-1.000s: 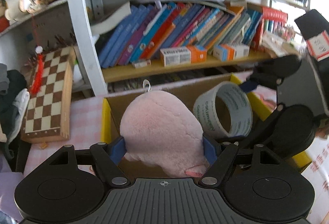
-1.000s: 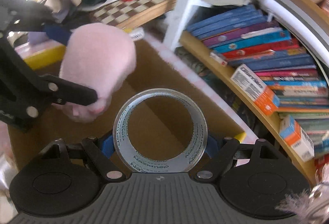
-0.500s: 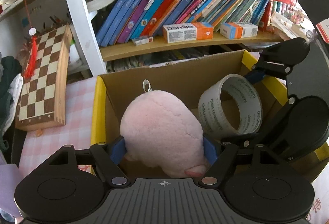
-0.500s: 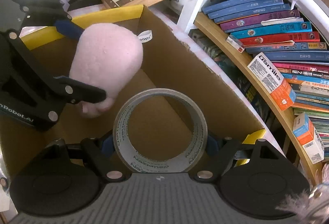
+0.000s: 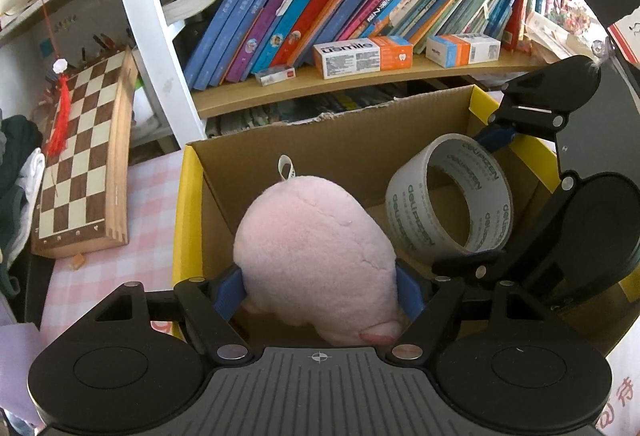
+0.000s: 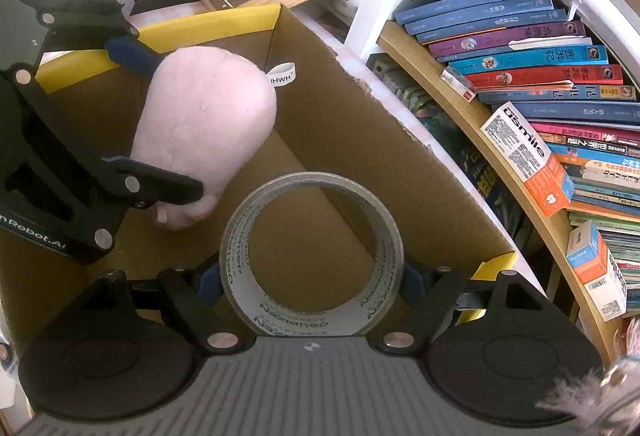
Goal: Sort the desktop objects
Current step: 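Carry the pig and tape roll over the yellow box and release both, then withdraw both open tools from the box back toward the table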
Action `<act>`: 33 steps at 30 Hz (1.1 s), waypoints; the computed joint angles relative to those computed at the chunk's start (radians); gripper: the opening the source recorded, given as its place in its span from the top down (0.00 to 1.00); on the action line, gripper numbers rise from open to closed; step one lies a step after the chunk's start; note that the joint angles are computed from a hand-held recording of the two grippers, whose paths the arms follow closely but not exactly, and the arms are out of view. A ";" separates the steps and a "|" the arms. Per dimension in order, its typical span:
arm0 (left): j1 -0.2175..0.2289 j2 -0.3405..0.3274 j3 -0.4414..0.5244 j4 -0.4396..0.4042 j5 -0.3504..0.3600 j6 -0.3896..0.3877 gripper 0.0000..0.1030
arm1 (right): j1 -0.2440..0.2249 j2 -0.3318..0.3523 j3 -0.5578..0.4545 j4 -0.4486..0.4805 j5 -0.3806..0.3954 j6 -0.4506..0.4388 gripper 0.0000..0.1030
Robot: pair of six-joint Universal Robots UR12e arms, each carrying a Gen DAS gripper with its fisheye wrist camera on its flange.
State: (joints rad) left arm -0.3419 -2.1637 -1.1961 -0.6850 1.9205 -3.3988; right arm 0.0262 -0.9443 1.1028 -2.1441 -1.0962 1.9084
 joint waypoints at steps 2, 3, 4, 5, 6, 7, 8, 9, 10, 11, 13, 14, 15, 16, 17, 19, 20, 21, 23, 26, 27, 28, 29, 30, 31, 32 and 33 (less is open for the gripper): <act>0.000 0.000 0.000 0.001 0.002 0.000 0.23 | 0.000 0.000 0.001 -0.004 0.003 0.003 0.20; 0.000 0.000 0.000 0.001 0.002 0.000 0.22 | 0.000 -0.001 0.003 -0.006 0.004 0.004 0.20; 0.000 0.000 0.001 0.001 0.002 0.003 0.20 | 0.000 -0.001 0.004 -0.008 0.004 0.005 0.20; 0.000 0.000 0.001 0.002 0.000 0.007 0.19 | 0.000 -0.002 0.005 -0.010 0.004 0.006 0.18; -0.001 0.000 0.001 0.004 -0.001 0.012 0.18 | -0.001 -0.002 0.006 -0.012 0.006 0.007 0.17; -0.002 0.000 0.002 0.006 0.000 0.018 0.17 | -0.001 -0.003 0.007 -0.014 0.009 0.006 0.14; -0.004 0.000 0.003 0.007 0.004 0.024 0.16 | -0.001 -0.004 0.010 -0.022 0.011 0.004 0.12; -0.005 0.000 0.003 0.011 0.010 0.029 0.16 | -0.002 -0.005 0.014 -0.030 0.013 0.005 0.11; -0.007 0.001 0.003 0.018 0.015 0.032 0.17 | -0.002 -0.006 0.015 -0.033 0.015 0.008 0.09; -0.008 0.002 0.001 0.028 0.020 0.034 0.17 | -0.002 -0.006 0.015 -0.033 0.018 0.010 0.07; -0.010 0.004 -0.004 0.059 0.032 0.041 0.17 | -0.003 -0.009 0.020 -0.043 0.019 0.011 0.05; -0.012 0.005 -0.005 0.074 0.040 0.045 0.17 | -0.002 -0.010 0.023 -0.048 0.019 0.013 0.04; -0.013 0.006 -0.007 0.088 0.048 0.048 0.17 | -0.002 -0.012 0.026 -0.054 0.019 0.015 0.04; -0.014 0.008 -0.009 0.100 0.055 0.049 0.17 | -0.003 -0.014 0.029 -0.060 0.021 0.017 0.04; -0.015 0.010 -0.011 0.110 0.061 0.047 0.17 | -0.004 -0.016 0.033 -0.068 0.026 0.019 0.04; -0.017 0.016 -0.017 0.128 0.072 0.040 0.17 | -0.006 -0.021 0.041 -0.084 0.036 0.021 0.04; -0.018 0.020 -0.020 0.136 0.078 0.035 0.17 | -0.008 -0.025 0.046 -0.092 0.042 0.021 0.03; -0.019 0.023 -0.024 0.143 0.084 0.030 0.17 | -0.009 -0.027 0.049 -0.097 0.048 0.020 0.03; -0.022 0.031 -0.031 0.157 0.095 0.022 0.17 | -0.013 -0.033 0.057 -0.107 0.060 0.021 0.03; -0.026 0.043 -0.045 0.180 0.116 0.007 0.17 | -0.018 -0.044 0.070 -0.128 0.078 0.027 0.03; -0.028 0.047 -0.050 0.188 0.121 0.004 0.17 | -0.020 -0.048 0.074 -0.136 0.083 0.030 0.03; -0.030 0.052 -0.056 0.197 0.127 0.002 0.17 | -0.021 -0.051 0.079 -0.144 0.087 0.035 0.03; -0.032 0.056 -0.061 0.206 0.132 0.000 0.17 | -0.023 -0.055 0.084 -0.153 0.091 0.042 0.03; -0.033 0.061 -0.068 0.214 0.138 -0.001 0.17 | -0.024 -0.058 0.089 -0.162 0.095 0.049 0.03; -0.035 0.066 -0.075 0.220 0.143 -0.003 0.17 | -0.026 -0.062 0.094 -0.172 0.097 0.059 0.03; -0.037 0.071 -0.082 0.225 0.147 -0.006 0.17 | -0.027 -0.066 0.099 -0.180 0.099 0.072 0.03; -0.038 0.076 -0.091 0.230 0.150 -0.010 0.16 | -0.029 -0.070 0.104 -0.187 0.101 0.086 0.03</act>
